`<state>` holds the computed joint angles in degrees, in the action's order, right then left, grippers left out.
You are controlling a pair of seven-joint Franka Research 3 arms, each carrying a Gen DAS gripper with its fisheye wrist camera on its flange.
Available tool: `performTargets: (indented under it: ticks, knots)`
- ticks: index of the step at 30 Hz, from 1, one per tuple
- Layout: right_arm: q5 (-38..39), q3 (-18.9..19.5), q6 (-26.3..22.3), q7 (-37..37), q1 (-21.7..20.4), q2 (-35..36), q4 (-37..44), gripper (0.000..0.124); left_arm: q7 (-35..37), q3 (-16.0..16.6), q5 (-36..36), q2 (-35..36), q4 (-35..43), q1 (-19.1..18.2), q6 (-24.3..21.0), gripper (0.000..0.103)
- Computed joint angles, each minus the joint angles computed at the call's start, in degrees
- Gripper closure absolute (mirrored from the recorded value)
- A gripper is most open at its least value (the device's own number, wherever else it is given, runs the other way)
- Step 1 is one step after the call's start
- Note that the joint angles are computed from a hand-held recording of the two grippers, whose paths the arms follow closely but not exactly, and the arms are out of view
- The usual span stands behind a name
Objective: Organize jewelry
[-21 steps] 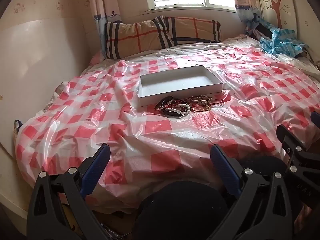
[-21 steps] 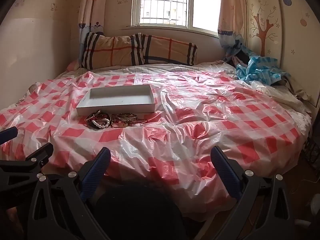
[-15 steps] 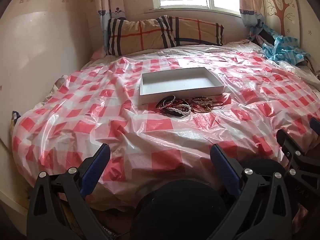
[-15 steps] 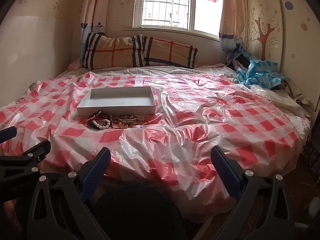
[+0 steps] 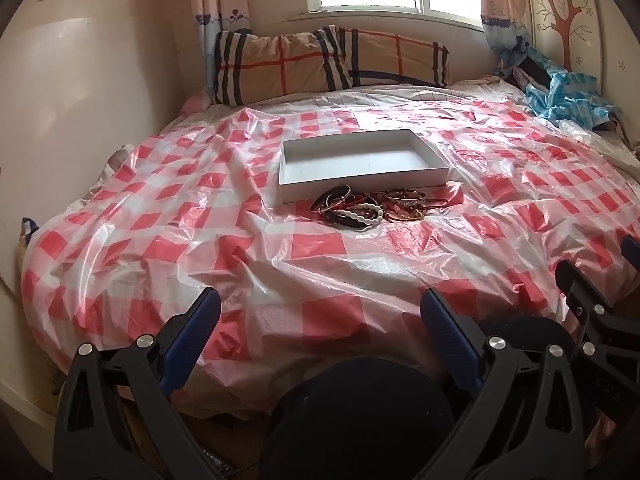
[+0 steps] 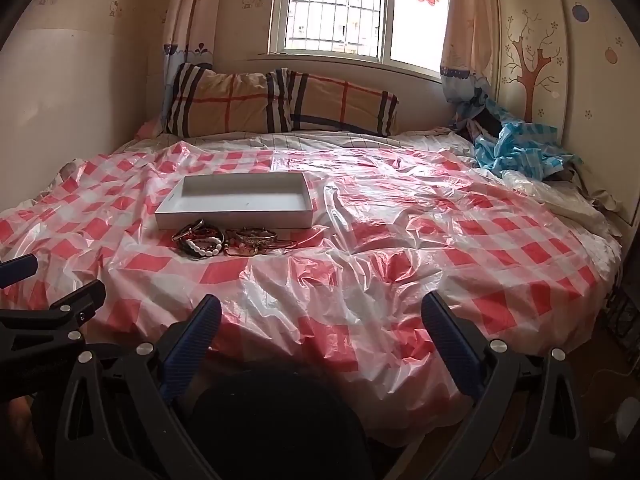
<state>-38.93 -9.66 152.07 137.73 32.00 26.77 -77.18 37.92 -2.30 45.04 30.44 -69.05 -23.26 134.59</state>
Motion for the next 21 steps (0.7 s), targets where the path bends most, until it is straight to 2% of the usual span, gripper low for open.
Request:
performTargets:
  ticks: [21]
  knots:
    - [-0.1, -0.2, 0.5, 0.4, 0.0, -0.1, -0.4, 0.028, -0.2, 0.0, -0.3, 0.2, 0.1, 0.1, -0.5, 0.007]
